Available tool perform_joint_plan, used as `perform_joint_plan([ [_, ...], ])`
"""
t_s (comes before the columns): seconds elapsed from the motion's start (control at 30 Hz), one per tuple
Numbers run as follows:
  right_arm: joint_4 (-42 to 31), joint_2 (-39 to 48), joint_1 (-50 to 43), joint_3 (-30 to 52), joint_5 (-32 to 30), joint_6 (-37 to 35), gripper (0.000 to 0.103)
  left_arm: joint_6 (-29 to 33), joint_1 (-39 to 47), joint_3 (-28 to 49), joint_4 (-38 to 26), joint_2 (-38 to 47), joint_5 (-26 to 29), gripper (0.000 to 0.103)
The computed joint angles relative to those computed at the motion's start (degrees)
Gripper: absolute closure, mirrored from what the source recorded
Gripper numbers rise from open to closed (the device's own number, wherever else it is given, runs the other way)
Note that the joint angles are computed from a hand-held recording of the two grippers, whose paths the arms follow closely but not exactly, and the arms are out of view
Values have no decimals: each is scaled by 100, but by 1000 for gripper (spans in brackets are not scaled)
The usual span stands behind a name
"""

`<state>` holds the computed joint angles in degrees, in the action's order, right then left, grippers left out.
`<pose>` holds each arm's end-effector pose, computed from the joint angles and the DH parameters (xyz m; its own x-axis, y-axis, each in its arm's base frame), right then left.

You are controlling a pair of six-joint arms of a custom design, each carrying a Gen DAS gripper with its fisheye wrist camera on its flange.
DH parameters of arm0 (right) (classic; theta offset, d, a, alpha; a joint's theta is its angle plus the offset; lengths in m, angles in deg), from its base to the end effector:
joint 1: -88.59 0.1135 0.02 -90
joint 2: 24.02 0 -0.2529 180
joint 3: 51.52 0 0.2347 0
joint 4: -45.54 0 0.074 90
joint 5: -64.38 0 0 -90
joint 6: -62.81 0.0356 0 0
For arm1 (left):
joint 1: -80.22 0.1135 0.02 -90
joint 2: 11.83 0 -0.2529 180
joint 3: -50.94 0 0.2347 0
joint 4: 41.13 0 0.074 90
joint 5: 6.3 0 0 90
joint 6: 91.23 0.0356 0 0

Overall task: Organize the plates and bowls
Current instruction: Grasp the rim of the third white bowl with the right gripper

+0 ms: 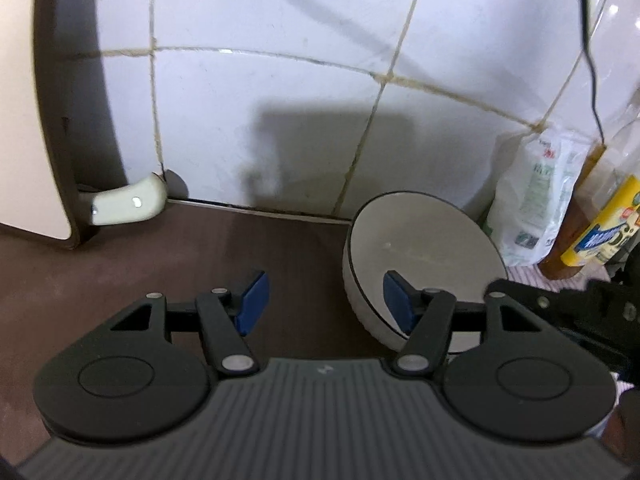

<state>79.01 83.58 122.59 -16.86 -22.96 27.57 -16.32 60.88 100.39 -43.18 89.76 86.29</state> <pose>0.2081 0.1384 0.0605 -0.7360 0.4876 -0.4695 0.1253 0.7797 0.6135 0.2627 -0.0939 0.0871 -0.8314 0.0162 -0.5554 0.1443 0.9716 -0.1877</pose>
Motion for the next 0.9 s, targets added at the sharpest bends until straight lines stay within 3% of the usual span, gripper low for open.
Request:
perform_joint_plan([
  [0.1,254,400,-124,221,-341,-14,34,-30,-76,147,-136,169,17,42],
  [0.2,275,700,-171,482,-481,1,35,-37,-114,128,8,323,36,54],
  [0.33,220,822,-59,639,-278,-84,59,-158,-113,81,118,355,307,82],
  [0.37,99,792,-17,679,-192,-122,68,-197,-154,81,134,360,246,83],
  [0.47,-326,712,146,816,125,-330,79,-291,-224,104,-5,310,161,87],
  [0.53,-400,650,236,762,259,-280,82,-504,-200,135,-369,107,260,88],
  [0.7,-10,130,534,110,571,-103,82,-504,-543,-170,-907,-796,-118,88],
  [0.9,-614,-1560,1054,-779,1156,316,82,-535,-889,-413,-1765,-2022,-193,88],
])
